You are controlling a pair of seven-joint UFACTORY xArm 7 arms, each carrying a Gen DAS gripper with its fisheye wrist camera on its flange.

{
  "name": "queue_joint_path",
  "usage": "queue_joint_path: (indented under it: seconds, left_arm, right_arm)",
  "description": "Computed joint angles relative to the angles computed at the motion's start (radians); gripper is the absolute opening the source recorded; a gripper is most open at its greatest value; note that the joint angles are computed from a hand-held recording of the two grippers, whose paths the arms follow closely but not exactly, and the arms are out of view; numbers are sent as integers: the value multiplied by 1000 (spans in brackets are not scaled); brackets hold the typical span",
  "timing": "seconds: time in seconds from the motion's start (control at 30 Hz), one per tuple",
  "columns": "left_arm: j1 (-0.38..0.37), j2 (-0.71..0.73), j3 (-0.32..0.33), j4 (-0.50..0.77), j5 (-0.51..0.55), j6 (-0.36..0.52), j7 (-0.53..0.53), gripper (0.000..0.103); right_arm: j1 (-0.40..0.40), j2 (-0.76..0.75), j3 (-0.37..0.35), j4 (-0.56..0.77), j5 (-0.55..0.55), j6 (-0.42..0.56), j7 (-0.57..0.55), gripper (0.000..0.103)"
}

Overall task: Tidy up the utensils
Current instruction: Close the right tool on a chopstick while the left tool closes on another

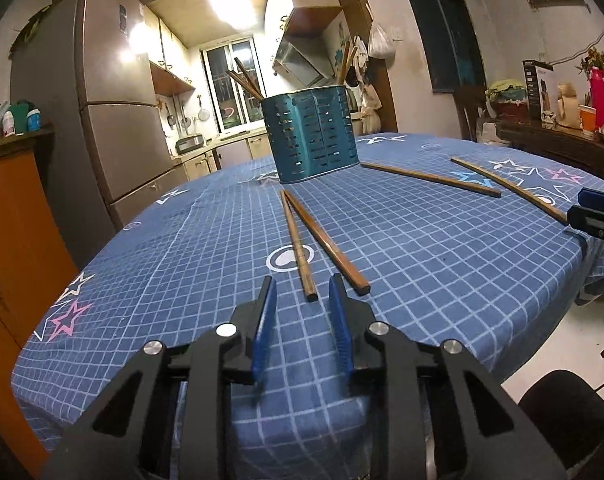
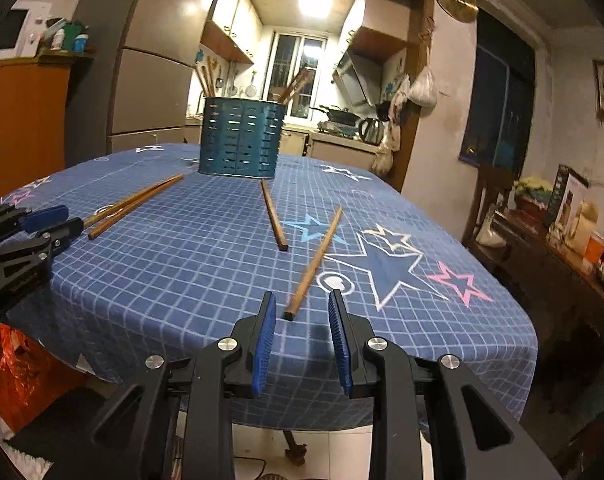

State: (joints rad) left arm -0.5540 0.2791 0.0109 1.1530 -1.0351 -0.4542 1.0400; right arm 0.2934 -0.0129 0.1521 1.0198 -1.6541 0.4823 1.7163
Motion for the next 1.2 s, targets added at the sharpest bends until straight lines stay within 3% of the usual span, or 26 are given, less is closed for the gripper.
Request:
queue_joint_path:
  seconds: [0.27, 0.57, 0.8, 1.2]
  left_arm:
    - [14, -6, 11, -11, 62, 44, -90, 26]
    - [53, -9, 5, -51, 270, 58, -307, 16]
    - [107, -10, -20, -86, 476, 49, -511, 8]
    - [40, -23, 59, -90, 462, 80, -531, 6]
  right_arm:
    - [4, 43, -10, 33, 13, 7, 7, 24]
    - [6, 65, -21, 53, -2, 12, 12, 11]
    - [1, 70, -29, 61, 14, -7, 23, 11]
    - [-34, 45, -44, 39, 20, -97, 92, 7]
